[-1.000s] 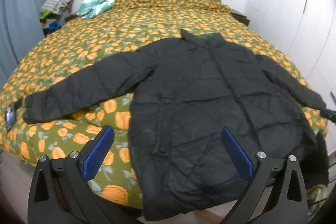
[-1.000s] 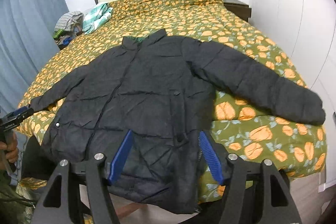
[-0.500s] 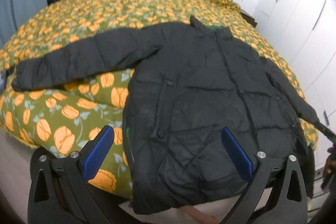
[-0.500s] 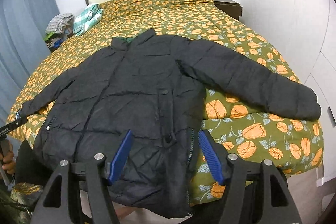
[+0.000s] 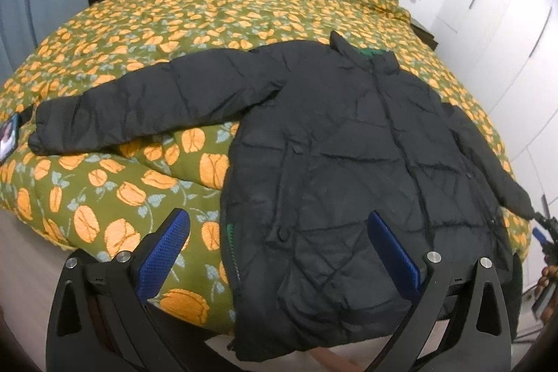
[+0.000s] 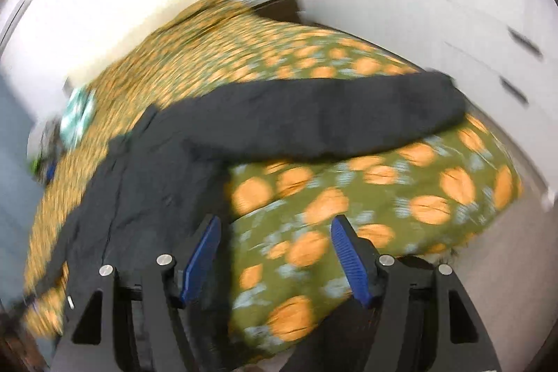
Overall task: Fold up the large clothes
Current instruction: 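Grasp the sleeve cuff with the right tool and lift it over the jacket body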
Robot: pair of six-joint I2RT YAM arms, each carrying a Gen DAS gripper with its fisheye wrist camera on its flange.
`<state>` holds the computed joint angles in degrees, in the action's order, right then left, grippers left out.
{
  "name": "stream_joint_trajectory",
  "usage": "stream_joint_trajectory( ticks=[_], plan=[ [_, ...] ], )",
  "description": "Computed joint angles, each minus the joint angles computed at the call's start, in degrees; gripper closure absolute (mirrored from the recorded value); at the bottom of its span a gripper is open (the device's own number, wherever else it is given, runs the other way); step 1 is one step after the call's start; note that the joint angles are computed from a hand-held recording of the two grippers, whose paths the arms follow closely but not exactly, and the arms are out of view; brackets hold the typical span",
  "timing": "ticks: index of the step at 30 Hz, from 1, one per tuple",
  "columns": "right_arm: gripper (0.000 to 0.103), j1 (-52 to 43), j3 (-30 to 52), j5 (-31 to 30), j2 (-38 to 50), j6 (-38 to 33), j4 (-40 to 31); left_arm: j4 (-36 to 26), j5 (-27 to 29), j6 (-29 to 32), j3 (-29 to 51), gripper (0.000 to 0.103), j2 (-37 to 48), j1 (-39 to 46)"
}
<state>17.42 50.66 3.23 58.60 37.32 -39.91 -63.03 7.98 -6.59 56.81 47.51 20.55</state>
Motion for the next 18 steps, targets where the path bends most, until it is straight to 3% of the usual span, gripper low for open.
stream_joint_trajectory(
  ticks=[5,8,18],
  plan=[
    [0.036,-19.75,-3.6,-14.77,2.09,-1.37,6.94,0.02,-0.8,-2.06,0.23,0.001,0.84,-1.8],
    [0.036,-27.12,-3.73,-21.64,9.59,0.67,14.29,-0.31,-2.05,-3.05,0.59,0.001,0.77,-3.65],
    [0.036,-33.6,-0.85,-18.58,28.83,10.95,29.9,-1.75,-2.64,-3.68,0.78,0.001,0.95,-2.24]
  ],
)
